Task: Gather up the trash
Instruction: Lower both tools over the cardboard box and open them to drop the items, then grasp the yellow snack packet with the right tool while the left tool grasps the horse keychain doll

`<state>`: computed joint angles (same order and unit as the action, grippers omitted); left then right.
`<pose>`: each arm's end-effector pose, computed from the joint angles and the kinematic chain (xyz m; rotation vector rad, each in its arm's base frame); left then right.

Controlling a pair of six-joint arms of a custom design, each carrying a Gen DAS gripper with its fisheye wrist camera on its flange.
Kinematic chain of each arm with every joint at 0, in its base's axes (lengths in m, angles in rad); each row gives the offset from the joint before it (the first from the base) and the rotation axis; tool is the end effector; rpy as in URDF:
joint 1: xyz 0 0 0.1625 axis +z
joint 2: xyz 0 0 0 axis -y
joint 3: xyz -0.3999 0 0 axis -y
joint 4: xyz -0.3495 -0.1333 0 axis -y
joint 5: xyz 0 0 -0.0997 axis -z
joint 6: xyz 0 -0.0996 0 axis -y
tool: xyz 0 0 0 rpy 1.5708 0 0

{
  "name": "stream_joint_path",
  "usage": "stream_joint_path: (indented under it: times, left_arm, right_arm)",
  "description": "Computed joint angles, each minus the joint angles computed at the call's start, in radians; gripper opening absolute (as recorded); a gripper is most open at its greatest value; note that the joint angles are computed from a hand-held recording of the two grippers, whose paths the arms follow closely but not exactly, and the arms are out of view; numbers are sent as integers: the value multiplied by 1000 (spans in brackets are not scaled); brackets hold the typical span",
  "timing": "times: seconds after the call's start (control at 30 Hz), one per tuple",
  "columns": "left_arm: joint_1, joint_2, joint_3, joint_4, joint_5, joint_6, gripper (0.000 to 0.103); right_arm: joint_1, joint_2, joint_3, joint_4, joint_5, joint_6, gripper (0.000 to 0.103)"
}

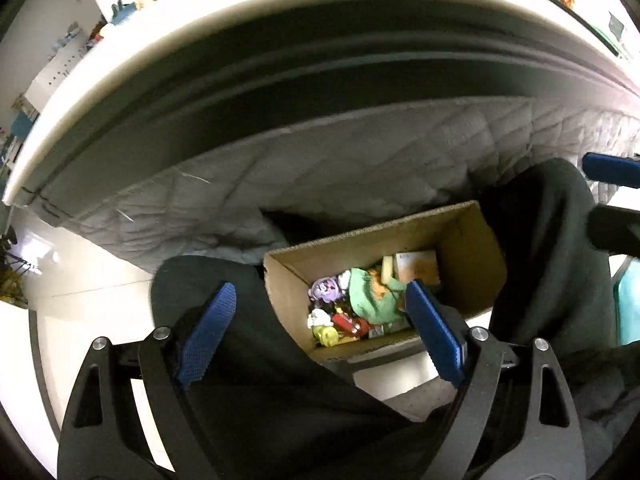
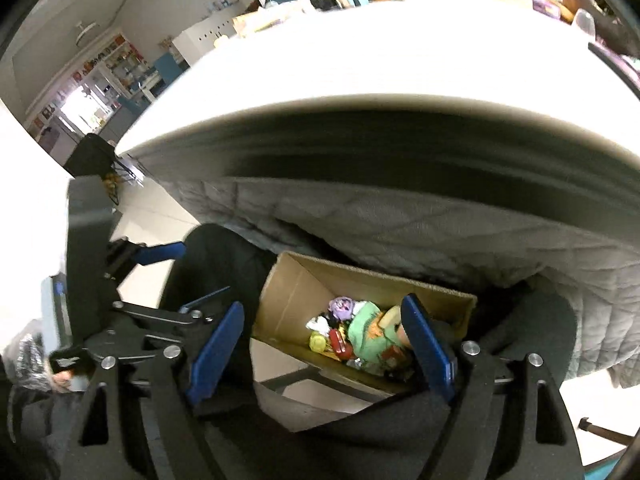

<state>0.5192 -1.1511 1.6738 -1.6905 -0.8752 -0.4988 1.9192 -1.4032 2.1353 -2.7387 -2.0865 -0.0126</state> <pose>-0.3602 -0.4329 0.2438 0.8132 2.2256 -0.2548 0.2340 -0.3976 0.2867 0.3204 -2.6091 0.6885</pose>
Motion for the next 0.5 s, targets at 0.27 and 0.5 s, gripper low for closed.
stream_joint_path:
  times: [0.27,0.5]
  left_arm:
    - [-23,-32,-138,-49,25,107,91]
    - [50,109,-356,-169,109,177,91]
  right_arm:
    - [58,129,-336,-18,-54,-196,88]
    - [-65,497,-942,99,-115,-348,87]
